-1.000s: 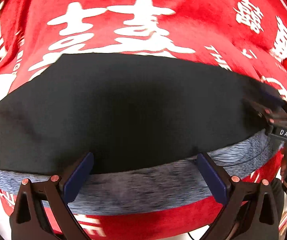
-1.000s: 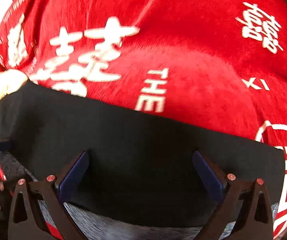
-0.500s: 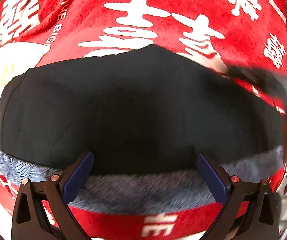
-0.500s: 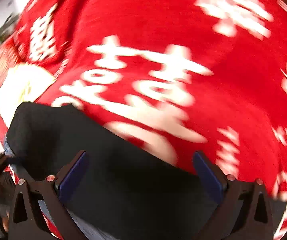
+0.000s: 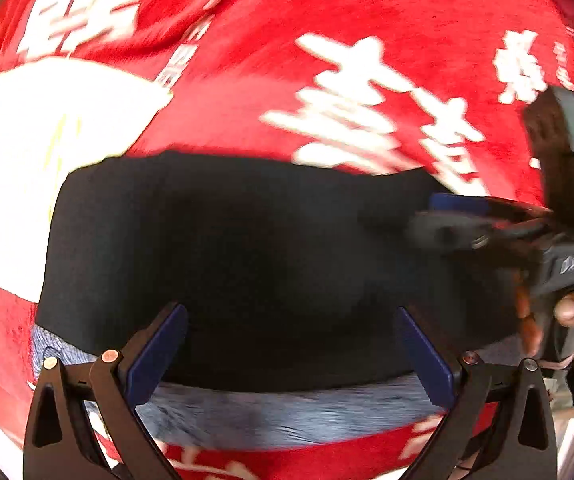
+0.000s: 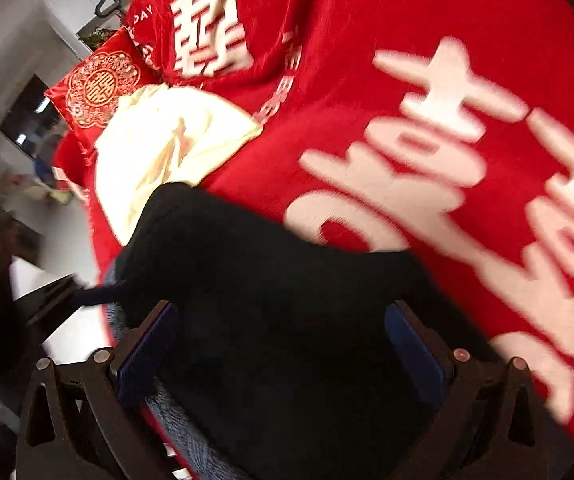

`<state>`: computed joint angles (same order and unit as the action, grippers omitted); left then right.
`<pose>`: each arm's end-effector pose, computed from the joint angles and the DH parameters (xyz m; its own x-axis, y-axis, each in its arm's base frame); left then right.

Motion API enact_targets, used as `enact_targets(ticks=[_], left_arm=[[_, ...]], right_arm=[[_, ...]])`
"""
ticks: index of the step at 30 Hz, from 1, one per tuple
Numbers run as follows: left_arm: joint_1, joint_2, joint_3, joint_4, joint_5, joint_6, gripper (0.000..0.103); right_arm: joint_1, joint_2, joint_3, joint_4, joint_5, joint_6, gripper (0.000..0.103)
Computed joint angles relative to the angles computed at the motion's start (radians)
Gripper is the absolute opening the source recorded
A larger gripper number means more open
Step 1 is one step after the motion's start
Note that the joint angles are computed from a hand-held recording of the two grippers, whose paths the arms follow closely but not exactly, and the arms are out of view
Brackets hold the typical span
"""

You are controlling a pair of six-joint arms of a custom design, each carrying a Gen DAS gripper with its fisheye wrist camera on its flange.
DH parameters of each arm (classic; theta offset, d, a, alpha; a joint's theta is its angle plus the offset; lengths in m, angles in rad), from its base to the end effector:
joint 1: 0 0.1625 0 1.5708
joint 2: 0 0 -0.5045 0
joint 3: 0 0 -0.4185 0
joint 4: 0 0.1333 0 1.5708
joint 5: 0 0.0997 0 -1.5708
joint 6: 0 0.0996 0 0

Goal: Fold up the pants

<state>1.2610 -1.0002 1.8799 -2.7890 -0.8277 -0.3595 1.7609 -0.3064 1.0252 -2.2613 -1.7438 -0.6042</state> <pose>-0.0094 -0.6875 0.2285 -0.8218 -0.3062 -0.4806 -0.0016 0.8446 -0.5354 0.2828 -0.8548 -0.0618 -0.6880 -0.7148 0.1255 -0.7045 0.6993 0.1210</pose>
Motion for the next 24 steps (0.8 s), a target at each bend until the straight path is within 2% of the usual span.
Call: enact_targets(ticks=[1,2,4,6,9,11,13,14,15,17,20,23,24], left_arm=[[0.003,0.0,0.002,-0.002,-0.002,0.016,0.103],[-0.007,0.001,0.011,-0.004,0.022,0.052,0.103],[-0.027,0.004,0.017,0.057,0.087,0.049,0.103],[-0.041,0.006,0.029,0.044,0.113,0.063,0.103],[-0.04,0.006,0.039,-0.077,0.031,0.09,0.103],[-0.028,0.026,0.014,-0.048,0.003,0.077,0.103],[-0.032,0.045,0.004,-0.019,0.053,0.099,0.103],[-0.046,0.054,0.008,-0.013,0.091,0.121,0.103],[-0.055,0.058,0.01,0.017,0.126,0.124,0.103],[-0.063,0.046,0.023,0.025,0.134,0.122,0.103],[-0.066,0.021,0.041,-0.043,0.075,0.113,0.103],[-0.058,0.03,0.027,-0.047,-0.001,0.069,0.103],[-0.063,0.046,0.018,-0.03,0.014,0.062,0.103]], right_arm=[[-0.005,0.013,-0.019,0.0,-0.003,0.018,0.103],[-0.014,0.024,-0.045,0.013,0.017,0.051,0.1],[-0.018,0.024,-0.055,0.003,0.039,0.082,0.097],[0.0,0.008,-0.011,-0.09,-0.008,0.017,0.096],[0.006,-0.007,0.01,-0.078,0.037,-0.078,0.097],[0.012,0.02,-0.018,-0.072,-0.018,-0.076,0.098],[0.015,0.048,-0.04,-0.115,-0.147,-0.036,0.098],[0.014,0.048,-0.028,-0.159,-0.182,-0.024,0.098],[0.012,0.033,-0.003,-0.191,-0.185,-0.027,0.098],[0.014,-0.015,0.087,-0.278,-0.185,-0.084,0.098],[0.023,-0.098,0.301,-0.544,-0.259,-0.253,0.098],[0.013,-0.149,0.469,-0.698,-0.355,-0.358,0.1],[0.002,-0.169,0.513,-0.717,-0.366,-0.377,0.1]])
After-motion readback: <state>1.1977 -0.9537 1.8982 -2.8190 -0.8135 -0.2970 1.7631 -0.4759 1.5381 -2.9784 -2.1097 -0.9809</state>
